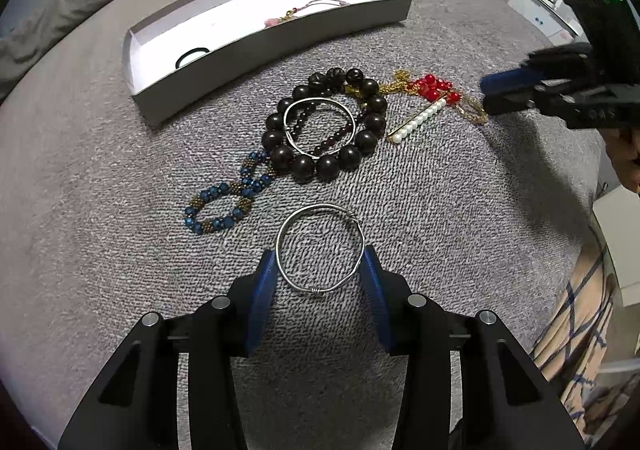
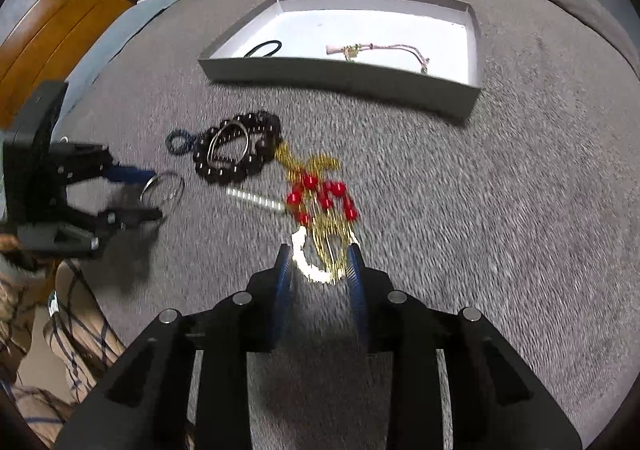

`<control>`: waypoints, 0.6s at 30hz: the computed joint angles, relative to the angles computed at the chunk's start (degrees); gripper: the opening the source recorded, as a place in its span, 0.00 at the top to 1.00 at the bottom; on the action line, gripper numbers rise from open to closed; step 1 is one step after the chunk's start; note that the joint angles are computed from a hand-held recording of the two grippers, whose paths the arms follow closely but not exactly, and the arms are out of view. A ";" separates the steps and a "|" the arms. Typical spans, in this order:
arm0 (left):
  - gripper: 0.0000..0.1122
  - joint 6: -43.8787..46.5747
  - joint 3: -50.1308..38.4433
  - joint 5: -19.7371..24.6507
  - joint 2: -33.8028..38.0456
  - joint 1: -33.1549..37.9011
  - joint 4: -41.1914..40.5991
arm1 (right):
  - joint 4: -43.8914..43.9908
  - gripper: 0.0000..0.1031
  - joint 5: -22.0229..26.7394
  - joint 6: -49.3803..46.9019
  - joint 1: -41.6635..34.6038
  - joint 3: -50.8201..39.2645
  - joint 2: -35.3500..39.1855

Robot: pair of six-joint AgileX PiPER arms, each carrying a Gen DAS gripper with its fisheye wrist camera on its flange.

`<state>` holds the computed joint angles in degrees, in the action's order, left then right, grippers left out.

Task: Organize jewelry
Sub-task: 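Lower the right tool onto the red-bead gold necklace and close on it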

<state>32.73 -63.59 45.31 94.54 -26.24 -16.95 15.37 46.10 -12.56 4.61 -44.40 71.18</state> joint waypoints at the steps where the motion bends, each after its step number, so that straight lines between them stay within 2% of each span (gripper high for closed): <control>1: 0.60 -0.25 -0.14 0.00 0.11 -0.17 0.13 | -0.20 0.72 -0.70 0.42 0.62 -0.55 1.52; 4: 0.60 -0.03 -0.12 0.31 -0.18 0.16 0.07 | -1.54 0.73 -2.60 1.60 1.96 -0.73 4.34; 6: 0.60 0.22 -0.12 0.32 -0.33 0.25 -0.04 | 0.16 0.78 -3.30 0.01 1.47 0.01 4.10; 8: 0.60 0.38 -0.21 0.37 -0.58 0.51 0.00 | 2.64 0.86 -2.33 -2.29 0.18 0.46 2.78; 18: 0.60 1.31 -0.73 1.16 -1.69 0.82 -0.75 | 2.52 0.97 2.39 -3.38 -2.57 -0.53 -2.22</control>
<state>34.05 -64.32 46.47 92.86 -25.41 -17.70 17.89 48.48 -15.94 2.04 -44.93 68.96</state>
